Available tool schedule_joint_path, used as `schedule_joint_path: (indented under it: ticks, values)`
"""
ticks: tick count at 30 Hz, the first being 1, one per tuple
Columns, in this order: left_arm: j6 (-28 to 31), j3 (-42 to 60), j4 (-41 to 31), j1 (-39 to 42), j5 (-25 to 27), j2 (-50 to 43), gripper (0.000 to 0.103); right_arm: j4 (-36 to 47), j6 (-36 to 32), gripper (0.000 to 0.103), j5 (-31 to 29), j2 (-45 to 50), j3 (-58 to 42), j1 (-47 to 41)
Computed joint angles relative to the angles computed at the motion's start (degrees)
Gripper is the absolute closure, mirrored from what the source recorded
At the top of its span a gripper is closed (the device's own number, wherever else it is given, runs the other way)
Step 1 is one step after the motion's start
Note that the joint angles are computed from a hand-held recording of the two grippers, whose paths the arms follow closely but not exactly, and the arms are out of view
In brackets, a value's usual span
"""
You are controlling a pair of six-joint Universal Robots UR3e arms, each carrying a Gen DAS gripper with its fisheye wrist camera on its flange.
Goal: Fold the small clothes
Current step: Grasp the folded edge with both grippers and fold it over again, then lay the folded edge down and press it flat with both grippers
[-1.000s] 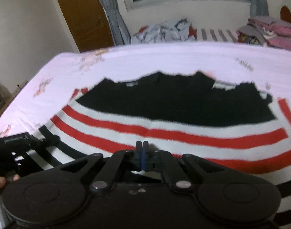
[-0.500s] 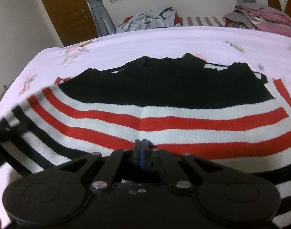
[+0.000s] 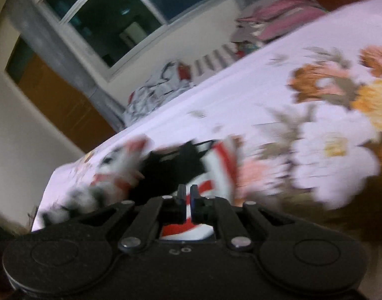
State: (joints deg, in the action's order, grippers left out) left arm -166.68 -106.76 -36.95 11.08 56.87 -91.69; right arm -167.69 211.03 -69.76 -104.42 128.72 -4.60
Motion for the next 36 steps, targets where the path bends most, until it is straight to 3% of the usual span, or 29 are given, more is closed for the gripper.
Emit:
schedule_joint_path:
  ticks: [2, 3, 4, 6, 8, 11, 14, 18, 22, 26, 29, 36]
  values:
    - [-0.6, 3.0, -0.1, -8.8, 8.5, -4.6, 0.087, 3.8, -3.0, 0.089, 4.9, -5.3, 3.5, -6.1]
    - [-1.2, 4.1, 1.2, -12.4, 12.8, -6.4, 0.075, 6.0, -4.3, 0.078, 6.6, -7.6, 4.8, -8.4]
    - [-1.0, 4.1, 2.8, -14.5, 14.7, -7.1, 0.051, 7.6, -5.2, 0.064, 7.6, -9.3, 5.4, -9.9]
    - [-1.0, 3.8, 1.4, -14.9, 11.1, -5.3, 0.031, 10.0, -8.3, 0.052, 12.5, -14.0, 8.3, -15.5]
    - [0.0, 3.8, -1.6, -13.7, 9.1, -1.8, 0.031, 13.8, -11.8, 0.054, 18.1, -15.9, 8.6, -19.9]
    - [-0.1, 0.7, -5.1, -6.5, 1.8, 5.6, 0.031, 15.8, -14.7, 0.055, 23.4, -15.8, 8.1, -22.3]
    - [-1.3, -1.3, -6.2, 3.5, -5.1, 10.3, 0.031, 13.0, -13.9, 0.055, 24.5, -11.9, 6.7, -19.9]
    - [-2.3, -0.6, -1.8, 10.6, -1.2, 7.4, 0.031, 7.6, -11.5, 0.055, 23.1, -3.8, 3.5, -13.7]
    - [-4.2, 2.1, -1.9, 15.4, -0.7, 1.1, 0.043, 4.3, -10.1, 0.055, 19.7, 4.2, -1.3, -7.2]
    - [-3.6, 3.8, 3.9, 12.7, 3.5, -6.1, 0.043, 4.4, -10.4, 0.056, 15.8, 11.1, -6.7, -2.0]
    - [-4.3, 6.2, 4.1, 10.7, 4.4, -10.6, 0.046, 5.9, -10.0, 0.057, 10.3, 15.8, -11.3, 2.3]
    - [-2.0, 6.1, 2.4, 12.0, 2.3, -11.8, 0.047, 6.7, -7.8, 0.060, 4.6, 20.5, -15.4, 7.2]
